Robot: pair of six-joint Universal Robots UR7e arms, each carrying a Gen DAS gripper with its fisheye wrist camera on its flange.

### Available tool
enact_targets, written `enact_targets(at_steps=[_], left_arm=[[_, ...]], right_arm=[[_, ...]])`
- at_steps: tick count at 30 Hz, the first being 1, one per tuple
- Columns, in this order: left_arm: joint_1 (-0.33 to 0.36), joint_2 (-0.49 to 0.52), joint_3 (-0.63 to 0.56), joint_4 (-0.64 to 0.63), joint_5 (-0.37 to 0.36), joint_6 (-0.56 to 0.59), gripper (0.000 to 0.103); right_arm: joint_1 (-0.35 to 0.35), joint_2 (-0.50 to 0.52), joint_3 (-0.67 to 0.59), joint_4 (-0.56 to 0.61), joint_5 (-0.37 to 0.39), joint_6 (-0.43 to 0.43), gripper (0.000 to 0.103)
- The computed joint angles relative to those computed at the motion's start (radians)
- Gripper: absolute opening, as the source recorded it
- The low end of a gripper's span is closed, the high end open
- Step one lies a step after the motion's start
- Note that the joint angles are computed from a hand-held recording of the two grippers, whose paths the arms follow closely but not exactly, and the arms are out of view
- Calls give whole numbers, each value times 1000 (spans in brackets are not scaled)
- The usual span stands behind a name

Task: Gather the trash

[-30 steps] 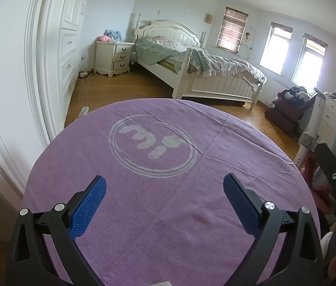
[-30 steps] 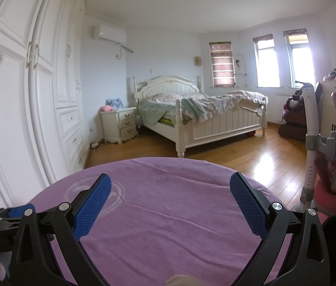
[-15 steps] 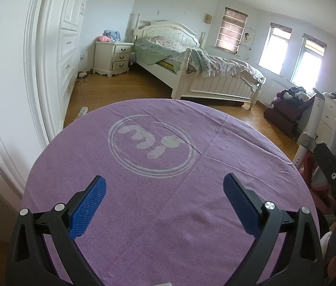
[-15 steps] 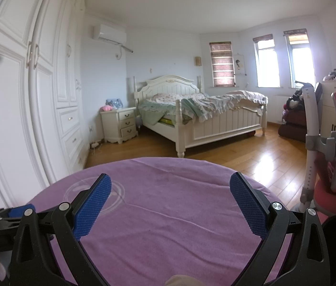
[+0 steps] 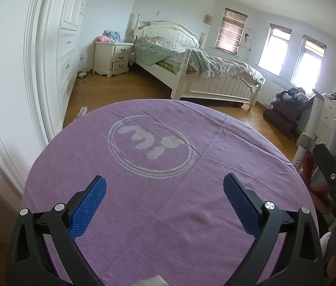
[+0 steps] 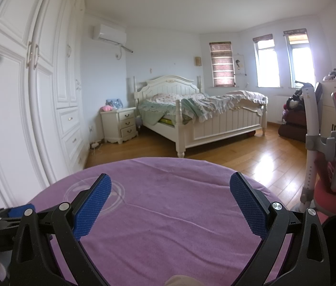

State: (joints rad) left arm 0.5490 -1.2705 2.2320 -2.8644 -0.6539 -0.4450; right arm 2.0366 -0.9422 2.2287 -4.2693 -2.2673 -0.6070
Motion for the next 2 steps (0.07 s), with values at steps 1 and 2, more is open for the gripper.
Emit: enact_targets(at_steps=[1,2], left_arm=[[-1,0,0,0,1,0,98],[-1,0,0,0,1,0,98]], right_arm=[[0,1,0,-1,0,0,98],[1,1,-1,-1,-1,0,98]])
